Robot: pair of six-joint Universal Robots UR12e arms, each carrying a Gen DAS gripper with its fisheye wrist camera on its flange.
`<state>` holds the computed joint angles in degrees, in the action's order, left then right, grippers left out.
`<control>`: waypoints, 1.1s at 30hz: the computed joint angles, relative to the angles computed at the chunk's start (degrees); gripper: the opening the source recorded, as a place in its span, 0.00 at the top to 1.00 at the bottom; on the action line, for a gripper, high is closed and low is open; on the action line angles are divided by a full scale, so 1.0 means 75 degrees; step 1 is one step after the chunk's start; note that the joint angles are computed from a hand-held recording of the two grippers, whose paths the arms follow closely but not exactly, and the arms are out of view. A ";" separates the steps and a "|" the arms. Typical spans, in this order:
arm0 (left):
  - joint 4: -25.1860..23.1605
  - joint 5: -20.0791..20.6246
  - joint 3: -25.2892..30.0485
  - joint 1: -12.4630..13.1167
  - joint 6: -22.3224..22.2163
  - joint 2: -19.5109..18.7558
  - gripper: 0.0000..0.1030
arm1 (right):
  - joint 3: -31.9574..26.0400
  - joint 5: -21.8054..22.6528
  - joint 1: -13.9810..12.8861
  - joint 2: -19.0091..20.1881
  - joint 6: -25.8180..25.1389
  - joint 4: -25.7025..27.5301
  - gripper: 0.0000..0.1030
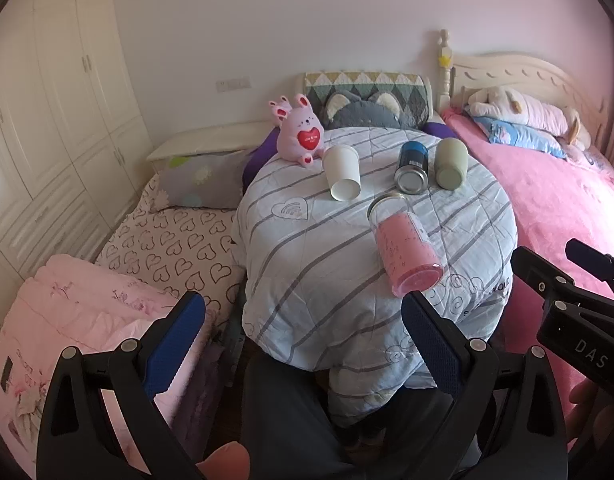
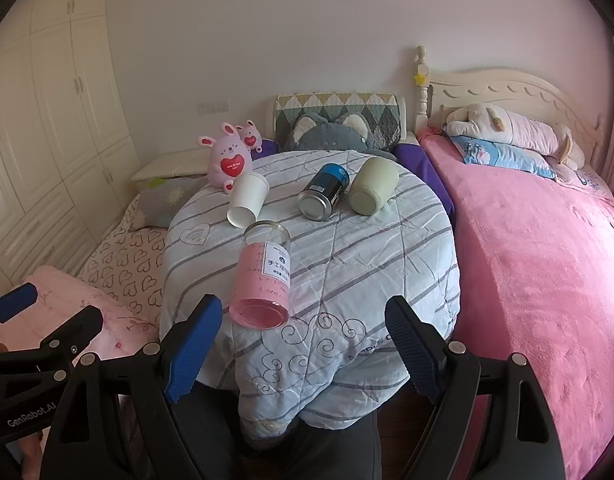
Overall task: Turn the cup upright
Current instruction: 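Move the right tool to the lying jar and close on its body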
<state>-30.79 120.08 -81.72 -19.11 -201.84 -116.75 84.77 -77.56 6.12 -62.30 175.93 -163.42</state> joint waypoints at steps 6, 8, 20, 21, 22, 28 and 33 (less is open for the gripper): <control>-0.0001 -0.0001 -0.0009 0.0000 0.0002 0.0000 0.03 | 0.0003 0.0036 0.0003 -0.0013 -0.0030 0.0058 0.18; -0.0020 -0.0024 -0.0035 -0.0002 -0.0027 0.0015 0.03 | -0.0029 0.0073 0.0001 -0.0002 -0.0052 0.0161 0.18; -0.0547 -0.0300 0.0316 0.0202 -0.0296 -0.0224 0.03 | -0.0957 0.0182 0.0112 0.0514 -0.0259 0.1585 0.18; -0.0594 -0.0312 0.0358 0.0229 -0.0315 -0.0259 0.03 | -0.1108 0.0140 0.0147 0.0603 -0.0318 0.1745 0.18; -0.0634 -0.0311 0.0402 0.0259 -0.0319 -0.0297 0.03 | -0.1218 0.0111 0.0169 0.0665 -0.0348 0.1860 0.18; -0.1018 -0.0404 0.0743 0.0492 -0.0400 -0.0576 0.03 | -0.2102 -0.0015 0.0344 0.1214 -0.0544 0.2732 0.18; -0.1355 -0.0544 0.1091 0.0697 -0.0411 -0.0869 0.03 | -0.3010 -0.0189 0.0475 0.1763 -0.0557 0.3666 0.18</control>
